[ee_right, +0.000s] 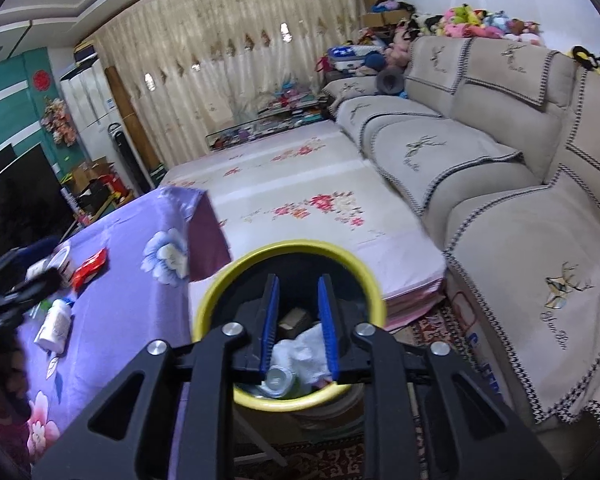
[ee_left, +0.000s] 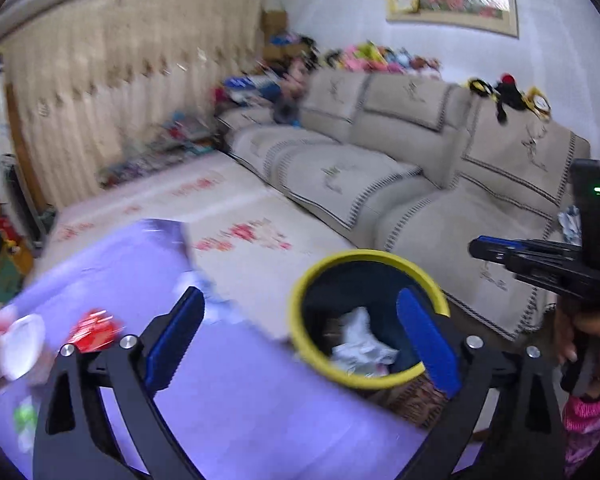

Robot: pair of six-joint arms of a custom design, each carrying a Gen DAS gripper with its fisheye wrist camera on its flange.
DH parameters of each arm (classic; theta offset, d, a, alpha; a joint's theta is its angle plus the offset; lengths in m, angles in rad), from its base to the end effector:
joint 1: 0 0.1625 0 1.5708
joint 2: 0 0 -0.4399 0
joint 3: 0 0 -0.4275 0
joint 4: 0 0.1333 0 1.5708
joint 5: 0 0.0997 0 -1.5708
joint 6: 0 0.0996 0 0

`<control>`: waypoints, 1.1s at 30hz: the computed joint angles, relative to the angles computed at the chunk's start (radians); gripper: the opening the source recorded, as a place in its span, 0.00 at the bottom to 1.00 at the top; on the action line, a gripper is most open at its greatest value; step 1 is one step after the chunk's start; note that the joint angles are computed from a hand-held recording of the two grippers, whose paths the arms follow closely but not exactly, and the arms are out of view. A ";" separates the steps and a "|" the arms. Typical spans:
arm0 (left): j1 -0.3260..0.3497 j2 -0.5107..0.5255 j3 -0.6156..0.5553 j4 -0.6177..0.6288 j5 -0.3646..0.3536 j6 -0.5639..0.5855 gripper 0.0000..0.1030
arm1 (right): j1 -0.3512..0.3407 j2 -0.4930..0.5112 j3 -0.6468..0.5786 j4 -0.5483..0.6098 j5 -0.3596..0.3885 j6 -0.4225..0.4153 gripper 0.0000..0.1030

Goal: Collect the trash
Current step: 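Grasp the white pill bottle with the right tool and lift it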

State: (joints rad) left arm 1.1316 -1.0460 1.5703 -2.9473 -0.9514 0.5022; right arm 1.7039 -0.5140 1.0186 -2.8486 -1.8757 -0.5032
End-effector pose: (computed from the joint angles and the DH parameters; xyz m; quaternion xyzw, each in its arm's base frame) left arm -0.1320 -0.7304 0.3508 0.2810 0.8301 -0.3847 0.2898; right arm 0.2213 -0.8733 0.1737 0.2320 -0.8874 0.3404 0.2068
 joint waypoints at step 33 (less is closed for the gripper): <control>0.053 -0.571 0.502 -0.382 0.373 -0.036 0.95 | 0.262 0.425 -0.295 0.322 -0.011 -0.022 0.56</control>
State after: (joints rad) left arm 1.1847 -1.6165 2.0727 -3.3291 -0.5784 0.4666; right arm 1.9656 -0.0891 0.7239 -2.5265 -1.8865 -0.5248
